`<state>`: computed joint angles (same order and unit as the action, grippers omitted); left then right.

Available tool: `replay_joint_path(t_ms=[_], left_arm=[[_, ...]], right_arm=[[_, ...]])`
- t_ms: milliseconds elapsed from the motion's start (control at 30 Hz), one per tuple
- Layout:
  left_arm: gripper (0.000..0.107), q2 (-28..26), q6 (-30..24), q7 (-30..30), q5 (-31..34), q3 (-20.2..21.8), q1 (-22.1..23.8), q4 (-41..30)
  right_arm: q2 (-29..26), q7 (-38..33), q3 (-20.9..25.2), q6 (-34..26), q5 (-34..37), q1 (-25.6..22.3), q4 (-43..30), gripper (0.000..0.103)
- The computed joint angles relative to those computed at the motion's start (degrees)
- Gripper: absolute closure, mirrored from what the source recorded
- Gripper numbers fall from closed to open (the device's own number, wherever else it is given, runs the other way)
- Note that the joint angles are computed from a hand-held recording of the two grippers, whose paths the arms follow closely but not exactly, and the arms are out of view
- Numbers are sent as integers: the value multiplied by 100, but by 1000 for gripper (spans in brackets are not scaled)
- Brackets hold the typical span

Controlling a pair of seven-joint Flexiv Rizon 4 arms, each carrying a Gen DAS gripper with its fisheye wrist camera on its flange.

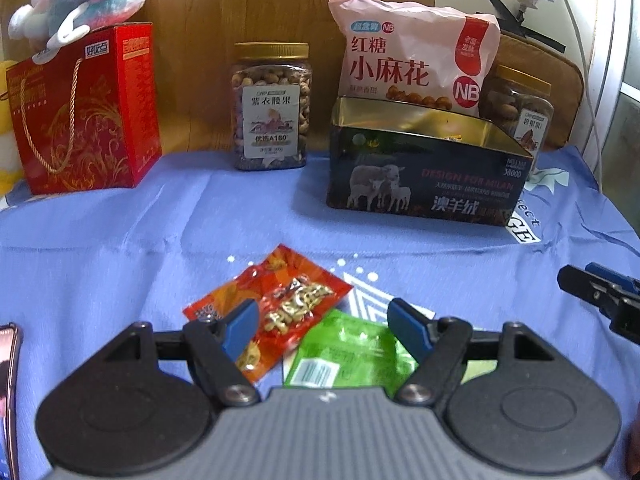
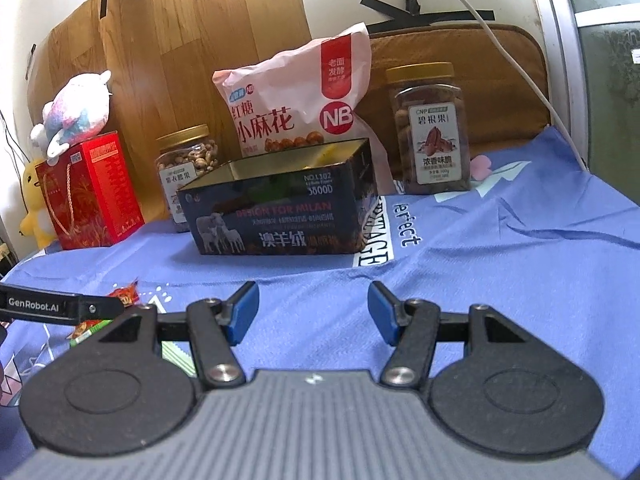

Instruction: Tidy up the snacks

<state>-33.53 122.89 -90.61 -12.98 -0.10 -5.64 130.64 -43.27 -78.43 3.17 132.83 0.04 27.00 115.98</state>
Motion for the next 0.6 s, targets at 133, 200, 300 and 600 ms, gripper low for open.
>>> replay_joint_path(t_ms=[133, 200, 300, 600], left_arm=[[31, -28, 47, -63, 84, -42, 74, 44], [29, -48, 116, -120, 139, -64, 121, 68], [27, -121, 304, -227, 295, -121, 245, 79], [25, -432, 1067, -399, 596, -162, 347, 130]], right_arm=[[-15, -30, -5, 8, -7, 2, -8, 40], [-20, -28, 3, -5, -25, -11, -14, 40], [-18, -12, 16, -22, -43, -29, -13, 40], [-26, -14, 14, -40, -84, -37, -22, 40]])
